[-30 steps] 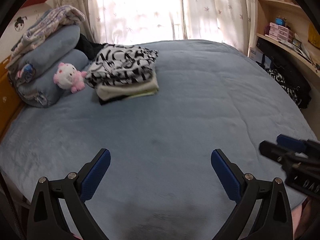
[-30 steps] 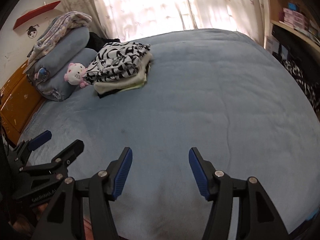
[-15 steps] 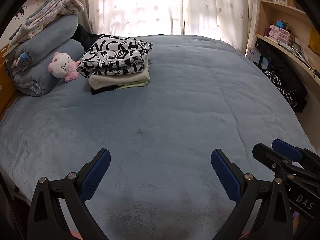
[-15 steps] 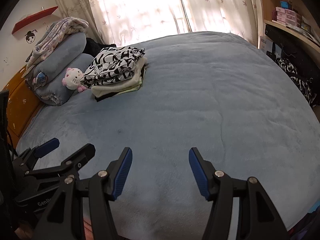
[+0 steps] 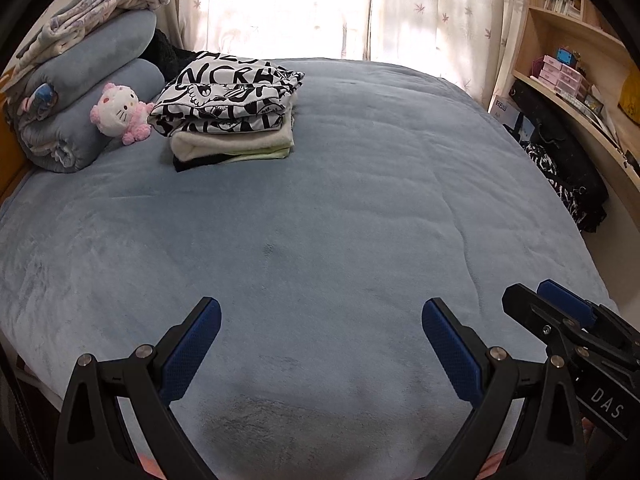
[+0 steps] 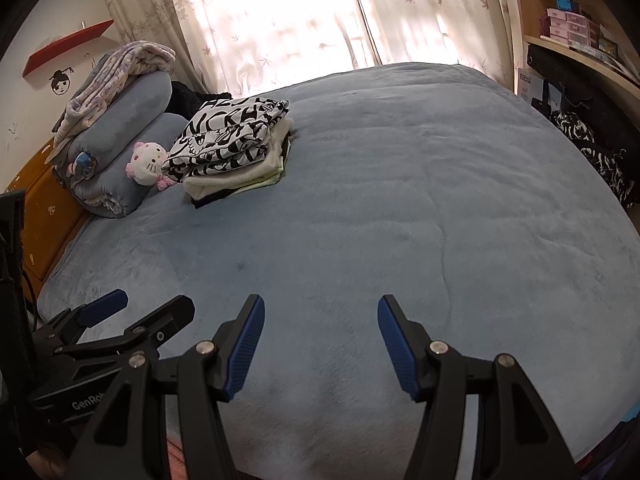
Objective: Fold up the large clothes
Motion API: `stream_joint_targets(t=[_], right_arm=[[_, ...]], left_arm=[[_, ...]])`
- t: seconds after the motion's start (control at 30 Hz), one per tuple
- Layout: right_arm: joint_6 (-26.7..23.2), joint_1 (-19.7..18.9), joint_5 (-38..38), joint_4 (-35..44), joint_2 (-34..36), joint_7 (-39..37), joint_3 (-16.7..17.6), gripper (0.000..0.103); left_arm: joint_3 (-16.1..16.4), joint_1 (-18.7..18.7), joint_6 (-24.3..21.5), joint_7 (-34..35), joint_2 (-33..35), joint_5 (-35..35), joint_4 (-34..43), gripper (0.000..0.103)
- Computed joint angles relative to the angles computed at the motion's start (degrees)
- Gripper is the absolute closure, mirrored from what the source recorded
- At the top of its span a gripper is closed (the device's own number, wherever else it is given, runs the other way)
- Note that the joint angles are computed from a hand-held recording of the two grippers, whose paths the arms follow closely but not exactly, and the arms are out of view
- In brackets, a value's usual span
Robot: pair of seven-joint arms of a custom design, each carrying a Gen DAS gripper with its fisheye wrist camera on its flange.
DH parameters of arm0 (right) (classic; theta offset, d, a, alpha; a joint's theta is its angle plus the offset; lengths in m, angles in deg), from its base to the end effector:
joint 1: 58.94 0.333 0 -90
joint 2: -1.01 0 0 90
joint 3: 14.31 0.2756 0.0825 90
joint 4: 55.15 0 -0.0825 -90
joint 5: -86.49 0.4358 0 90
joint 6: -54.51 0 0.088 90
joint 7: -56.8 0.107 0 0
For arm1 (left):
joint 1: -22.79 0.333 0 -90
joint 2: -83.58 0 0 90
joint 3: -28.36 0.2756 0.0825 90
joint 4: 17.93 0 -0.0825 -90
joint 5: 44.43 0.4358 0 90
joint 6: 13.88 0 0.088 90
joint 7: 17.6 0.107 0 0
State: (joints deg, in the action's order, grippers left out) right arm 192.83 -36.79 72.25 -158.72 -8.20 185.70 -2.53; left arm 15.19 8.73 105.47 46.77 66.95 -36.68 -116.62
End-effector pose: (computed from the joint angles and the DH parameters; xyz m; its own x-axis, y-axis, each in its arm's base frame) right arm 0.5077 0.3505 0.6494 0.1242 -0.9718 -0.2007 -0.7227 0.0500 -0.6894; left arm 0.4900 -0.2677 0.7268 -0.0938 -0.9926 0.0767 -0.7860 0.0265 -0.6177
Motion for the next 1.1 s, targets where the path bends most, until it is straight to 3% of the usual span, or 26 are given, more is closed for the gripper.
stream_joint_targets(t=[1.1], right_arm=[[1.2,0.6,0.5,-0.1,0.3,0.5,0.3,0.044]], left_arm=[[-0.1,0.1,-0.6,-1.1,-0.6,1.0,-0.4,0.003]])
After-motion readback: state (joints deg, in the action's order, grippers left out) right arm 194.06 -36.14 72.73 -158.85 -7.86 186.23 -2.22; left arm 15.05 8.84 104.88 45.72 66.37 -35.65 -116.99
